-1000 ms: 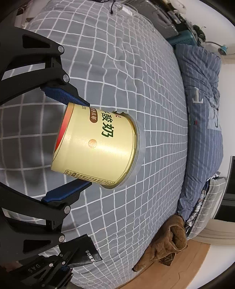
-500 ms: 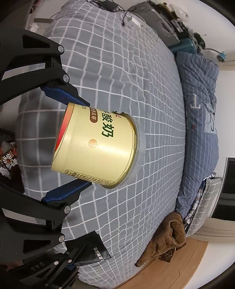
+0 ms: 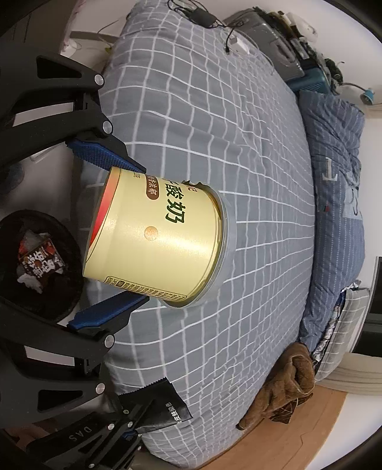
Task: Collect trash
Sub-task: 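Carry the yogurt cup and black packet in both grippers down over the bin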
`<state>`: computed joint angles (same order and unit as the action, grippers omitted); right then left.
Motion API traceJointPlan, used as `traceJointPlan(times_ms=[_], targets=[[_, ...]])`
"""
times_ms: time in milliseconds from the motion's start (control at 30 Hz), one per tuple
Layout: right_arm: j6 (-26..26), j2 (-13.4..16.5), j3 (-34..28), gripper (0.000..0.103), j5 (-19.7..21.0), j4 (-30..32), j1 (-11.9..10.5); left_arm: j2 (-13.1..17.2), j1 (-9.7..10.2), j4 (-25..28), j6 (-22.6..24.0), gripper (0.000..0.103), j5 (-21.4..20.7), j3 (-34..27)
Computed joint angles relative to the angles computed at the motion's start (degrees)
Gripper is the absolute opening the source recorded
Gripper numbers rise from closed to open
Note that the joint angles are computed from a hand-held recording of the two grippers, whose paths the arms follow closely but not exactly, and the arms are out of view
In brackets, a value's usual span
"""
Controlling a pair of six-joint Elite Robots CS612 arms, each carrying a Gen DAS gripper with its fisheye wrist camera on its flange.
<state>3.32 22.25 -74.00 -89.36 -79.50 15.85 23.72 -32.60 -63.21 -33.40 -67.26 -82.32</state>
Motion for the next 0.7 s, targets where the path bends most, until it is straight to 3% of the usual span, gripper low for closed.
traceJointPlan(times_ms=[700], targets=[[1.04, 3.37, -9.83, 0.01, -1.82, 10.2, 1.5, 1.9, -2.96, 9.59, -4.25, 0.076, -0.28, -8.28]])
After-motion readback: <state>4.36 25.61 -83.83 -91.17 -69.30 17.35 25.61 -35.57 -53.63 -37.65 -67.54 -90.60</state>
